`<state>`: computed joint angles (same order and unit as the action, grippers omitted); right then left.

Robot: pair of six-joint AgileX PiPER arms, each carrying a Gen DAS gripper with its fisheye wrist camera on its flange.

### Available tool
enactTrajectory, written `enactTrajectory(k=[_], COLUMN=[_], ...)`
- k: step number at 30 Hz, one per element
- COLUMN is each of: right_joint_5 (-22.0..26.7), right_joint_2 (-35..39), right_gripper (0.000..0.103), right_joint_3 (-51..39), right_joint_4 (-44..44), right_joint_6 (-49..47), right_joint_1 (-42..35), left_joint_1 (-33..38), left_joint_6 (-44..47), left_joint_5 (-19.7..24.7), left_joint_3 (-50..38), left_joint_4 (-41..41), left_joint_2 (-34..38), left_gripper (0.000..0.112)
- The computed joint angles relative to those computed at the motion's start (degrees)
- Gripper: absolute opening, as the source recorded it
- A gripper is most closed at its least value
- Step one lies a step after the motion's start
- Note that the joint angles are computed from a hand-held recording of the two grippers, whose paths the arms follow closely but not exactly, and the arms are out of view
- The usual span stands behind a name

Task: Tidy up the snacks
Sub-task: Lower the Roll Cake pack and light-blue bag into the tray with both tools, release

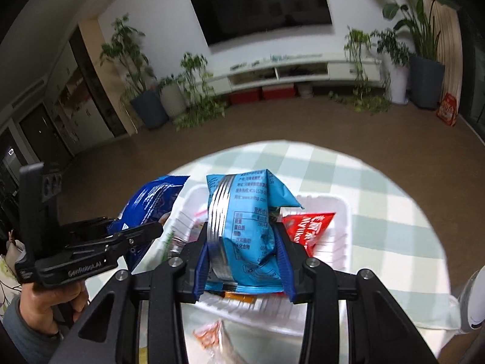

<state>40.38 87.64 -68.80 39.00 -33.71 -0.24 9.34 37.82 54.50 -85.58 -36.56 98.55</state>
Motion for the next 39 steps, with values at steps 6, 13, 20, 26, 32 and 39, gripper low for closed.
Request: enactTrajectory(k=[6,13,20,26,32,39], right_joint_5=[-3.7,-5.9,-7.2,-8.1,-9.9,-6.3], right_joint_2=[7.0,10.2,10.6,9.9,7.1,-1.3], right_gripper=[0.042,0.042,0.044,0.047,0.063,0.075], right_joint_3=[-1.1,-1.8,-2.0,-1.3,1.0,7.7], right_joint_4=[-2.9,-5.2,-7.1,-7.7,-7.5,2.3], right_joint_6=[2.0,1.8,3.6,4.0,2.6,-6.9], right_joint_1=[2.2,4.3,5.3,5.6,5.6,0.5], left_joint_1=[-1.1,-3.3,-4.9,-5.3,-4.5,-2.8], left_joint_6=[0.2,0.1,-1.2,-1.6,0.0,3.4], left_joint_5=[-2.9,-5.9,-7.9,-8.7,-9.3,-11.2], left_joint_3=[-1.6,-1.6,-2.5,-1.9,0.5,8.7], left_joint_4=[0.3,1.5,3.7,4.7,2.8,2.0], left_joint_2=[6.3,9.5,10.8,9.9,6.7,-3.0], left_gripper=[0.027,0.027,0.028,0.029,0.07,0.083])
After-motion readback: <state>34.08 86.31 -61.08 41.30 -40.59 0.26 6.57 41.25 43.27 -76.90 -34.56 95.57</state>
